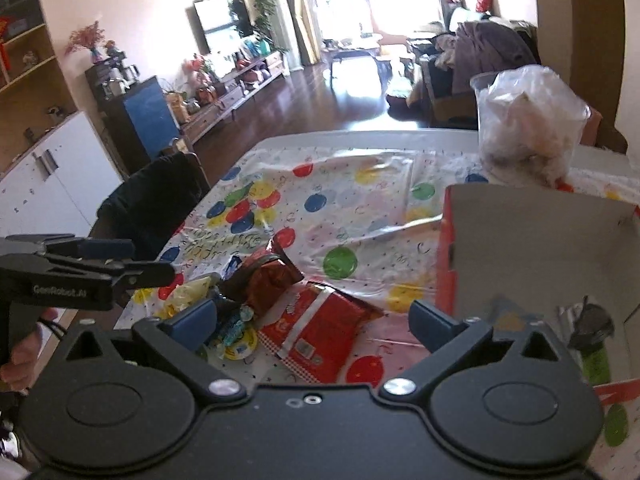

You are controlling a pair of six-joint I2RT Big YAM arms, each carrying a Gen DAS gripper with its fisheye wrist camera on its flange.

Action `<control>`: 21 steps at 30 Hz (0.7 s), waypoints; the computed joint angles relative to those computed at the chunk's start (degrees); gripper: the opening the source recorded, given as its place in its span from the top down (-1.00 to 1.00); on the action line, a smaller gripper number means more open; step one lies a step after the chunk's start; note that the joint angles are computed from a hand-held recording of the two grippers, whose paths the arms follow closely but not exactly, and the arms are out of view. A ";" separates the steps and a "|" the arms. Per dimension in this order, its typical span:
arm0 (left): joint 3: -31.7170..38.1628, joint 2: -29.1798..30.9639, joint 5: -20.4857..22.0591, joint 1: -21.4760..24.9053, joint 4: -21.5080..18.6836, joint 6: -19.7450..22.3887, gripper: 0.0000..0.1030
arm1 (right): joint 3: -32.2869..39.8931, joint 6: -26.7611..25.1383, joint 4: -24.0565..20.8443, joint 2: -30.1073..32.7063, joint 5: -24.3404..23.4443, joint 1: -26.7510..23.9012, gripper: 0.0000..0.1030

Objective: Organize snacks
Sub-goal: 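Withdraw both tools from the box toward the snack pile, then grasp the pale yellow pouch with left tool while right tool grasps red chips bag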

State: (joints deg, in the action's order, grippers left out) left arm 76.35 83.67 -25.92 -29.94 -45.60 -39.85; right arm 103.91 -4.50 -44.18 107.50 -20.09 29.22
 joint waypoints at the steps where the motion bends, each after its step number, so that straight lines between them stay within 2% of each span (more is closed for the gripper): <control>1: -0.86 -0.48 0.46 0.54 -0.09 -0.17 -0.66 | 0.36 0.70 -0.13 0.52 0.86 0.57 -1.00; 7: -5.38 -2.34 6.31 5.07 -0.53 -2.16 -0.66 | 4.65 5.97 -3.19 5.06 5.80 3.48 -1.00; 12: -7.05 -1.39 11.93 8.91 -0.98 -3.95 -0.66 | 10.18 10.74 -7.66 9.55 7.14 4.80 -0.99; 21: -8.03 0.91 20.10 13.03 0.53 -7.09 -0.66 | 18.62 14.50 -12.80 16.86 13.91 6.42 -0.99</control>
State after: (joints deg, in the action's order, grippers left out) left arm 68.32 84.58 -5.82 -16.90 -45.07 -46.94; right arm 122.53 10.00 -56.98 124.36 -6.18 35.64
